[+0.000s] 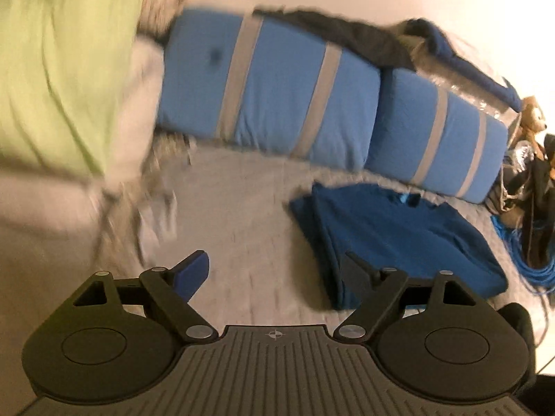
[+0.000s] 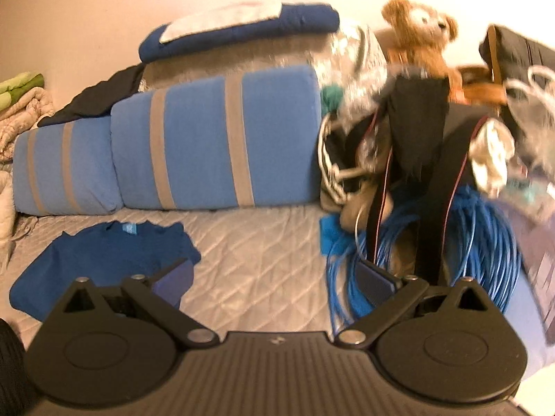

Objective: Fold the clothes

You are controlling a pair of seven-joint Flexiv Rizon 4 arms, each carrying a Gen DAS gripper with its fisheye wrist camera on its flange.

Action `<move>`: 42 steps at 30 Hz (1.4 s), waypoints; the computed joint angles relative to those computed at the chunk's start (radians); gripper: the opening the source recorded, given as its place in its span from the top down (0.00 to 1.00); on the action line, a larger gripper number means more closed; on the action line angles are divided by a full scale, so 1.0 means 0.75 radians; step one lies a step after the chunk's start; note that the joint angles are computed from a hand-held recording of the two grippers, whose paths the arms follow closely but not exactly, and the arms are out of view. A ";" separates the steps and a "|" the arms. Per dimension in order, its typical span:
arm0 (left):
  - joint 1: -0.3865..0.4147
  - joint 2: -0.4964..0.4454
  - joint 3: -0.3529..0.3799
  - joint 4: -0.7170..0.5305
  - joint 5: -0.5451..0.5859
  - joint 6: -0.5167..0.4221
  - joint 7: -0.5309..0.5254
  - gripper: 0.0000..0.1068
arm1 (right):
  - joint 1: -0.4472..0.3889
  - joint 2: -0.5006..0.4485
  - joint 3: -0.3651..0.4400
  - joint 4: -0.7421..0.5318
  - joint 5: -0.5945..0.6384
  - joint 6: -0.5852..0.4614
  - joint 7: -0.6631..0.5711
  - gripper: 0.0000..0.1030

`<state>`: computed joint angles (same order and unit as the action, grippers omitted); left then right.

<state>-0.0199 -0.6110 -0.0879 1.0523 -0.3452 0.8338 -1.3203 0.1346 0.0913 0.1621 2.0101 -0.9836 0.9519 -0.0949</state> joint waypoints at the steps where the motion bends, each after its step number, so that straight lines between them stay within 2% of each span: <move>1: -0.002 -0.024 -0.011 -0.002 -0.019 -0.007 -0.020 0.22 | -0.003 -0.006 -0.001 0.016 -0.001 0.021 0.029 0.00; 5: -0.016 -0.129 -0.064 -0.029 -0.078 -0.001 -0.028 0.22 | -0.002 -0.103 -0.027 0.043 -0.045 0.164 0.178 0.00; 8: -0.049 -0.233 -0.071 -0.122 -0.080 -0.014 -0.053 0.22 | 0.026 -0.209 -0.062 0.019 -0.078 0.252 0.252 0.00; 13: -0.067 -0.397 -0.114 -0.278 -0.133 -0.048 -0.108 0.22 | 0.098 -0.392 -0.133 -0.061 -0.054 0.407 0.287 0.00; 20: -0.095 -0.647 -0.127 -0.631 -0.167 -0.246 -0.252 0.23 | 0.206 -0.583 -0.236 -0.146 0.065 0.583 0.272 0.00; 22: -0.103 -0.712 -0.134 -0.733 -0.181 -0.317 -0.294 0.29 | 0.241 -0.627 -0.277 -0.165 0.090 0.640 0.288 0.01; 24: -0.116 -0.787 -0.125 -0.869 -0.187 -0.427 -0.353 0.56 | 0.280 -0.668 -0.324 -0.185 0.117 0.699 0.306 0.01; 25: -0.119 -0.805 -0.121 -0.903 -0.193 -0.460 -0.381 0.66 | 0.299 -0.687 -0.346 -0.195 0.134 0.726 0.311 0.01; 26: -0.120 -0.800 -0.119 -0.894 -0.198 -0.466 -0.394 0.81 | 0.317 -0.706 -0.366 -0.205 0.153 0.752 0.315 0.03; 27: -0.113 -0.768 -0.126 -0.841 -0.190 -0.443 -0.382 0.90 | 0.335 -0.720 -0.388 -0.210 0.170 0.779 0.322 0.04; 30: -0.097 -0.680 -0.138 -0.696 -0.180 -0.369 -0.344 0.94 | 0.410 -0.754 -0.482 -0.210 0.216 0.867 0.381 0.08; 32: -0.089 -0.635 -0.139 -0.626 -0.174 -0.335 -0.322 0.94 | 0.443 -0.774 -0.516 -0.209 0.264 0.913 0.399 0.12; 37: -0.089 -0.576 -0.118 -0.545 -0.137 -0.318 -0.270 0.94 | 0.645 -0.789 -0.751 -0.162 0.336 0.998 0.448 0.21; 40: -0.105 -0.557 -0.094 -0.513 -0.106 -0.285 -0.277 0.88 | 0.763 -0.804 -0.885 -0.134 0.408 1.040 0.461 0.26; 42: -0.119 -0.515 -0.066 -0.451 -0.069 -0.232 -0.289 0.71 | 0.828 -0.817 -0.959 -0.116 0.471 1.066 0.468 0.38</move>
